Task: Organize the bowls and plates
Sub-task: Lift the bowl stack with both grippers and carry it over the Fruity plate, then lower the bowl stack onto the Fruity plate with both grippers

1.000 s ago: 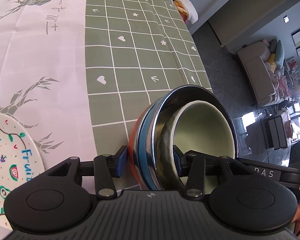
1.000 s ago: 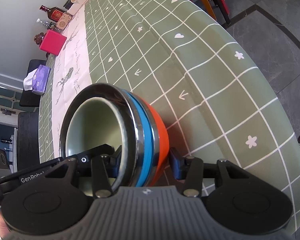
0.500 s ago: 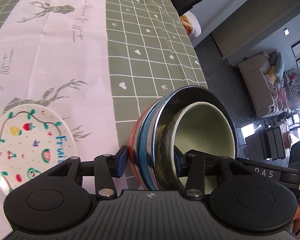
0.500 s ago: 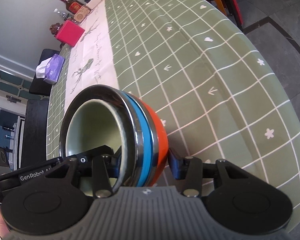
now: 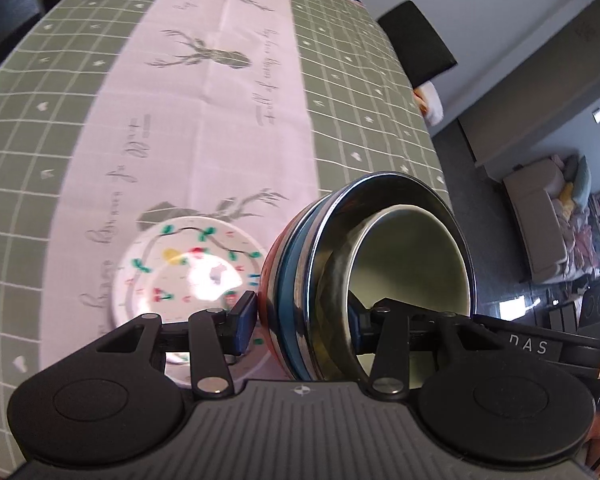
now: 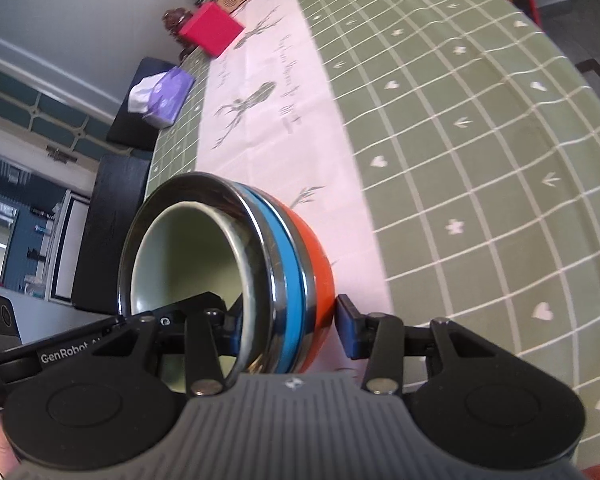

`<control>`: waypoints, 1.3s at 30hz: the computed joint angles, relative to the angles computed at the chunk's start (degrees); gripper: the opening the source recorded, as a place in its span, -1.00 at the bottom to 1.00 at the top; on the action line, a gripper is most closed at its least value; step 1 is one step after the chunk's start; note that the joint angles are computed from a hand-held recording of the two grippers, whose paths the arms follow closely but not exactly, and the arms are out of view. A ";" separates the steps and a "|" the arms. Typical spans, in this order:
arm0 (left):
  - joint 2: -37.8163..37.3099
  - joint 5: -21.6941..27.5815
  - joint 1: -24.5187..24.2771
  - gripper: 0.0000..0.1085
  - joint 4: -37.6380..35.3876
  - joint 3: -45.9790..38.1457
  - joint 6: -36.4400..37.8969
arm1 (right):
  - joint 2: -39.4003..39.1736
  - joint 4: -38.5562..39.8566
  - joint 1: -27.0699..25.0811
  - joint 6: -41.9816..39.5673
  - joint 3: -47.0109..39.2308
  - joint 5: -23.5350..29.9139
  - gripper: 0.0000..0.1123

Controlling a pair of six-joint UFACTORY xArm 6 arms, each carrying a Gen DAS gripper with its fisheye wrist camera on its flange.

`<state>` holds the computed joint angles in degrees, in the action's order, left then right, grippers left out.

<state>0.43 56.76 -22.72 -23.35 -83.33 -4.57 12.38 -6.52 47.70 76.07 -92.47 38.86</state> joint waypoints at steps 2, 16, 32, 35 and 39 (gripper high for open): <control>-0.80 0.28 1.53 -0.08 0.02 0.97 -0.08 | 3.60 1.59 0.39 -1.98 -4.62 1.06 -0.24; 0.59 3.71 8.44 -0.08 -2.89 3.12 -0.35 | 23.10 10.08 0.05 -11.45 -31.55 13.85 -0.27; 3.89 4.60 8.77 -0.08 -3.10 0.97 -1.31 | 27.09 11.78 -0.99 -12.89 -36.56 17.13 -0.28; 4.13 4.86 8.75 -0.08 -3.13 0.63 -1.03 | 27.16 12.22 -1.11 -13.20 -36.70 17.37 -0.28; 4.38 4.42 8.82 -0.08 -3.30 0.60 -0.46 | 28.94 12.01 -1.12 -12.92 -40.14 19.70 -0.28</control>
<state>4.80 61.17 -13.90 -26.65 -82.73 -5.03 41.33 5.49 46.58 63.15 -132.61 58.56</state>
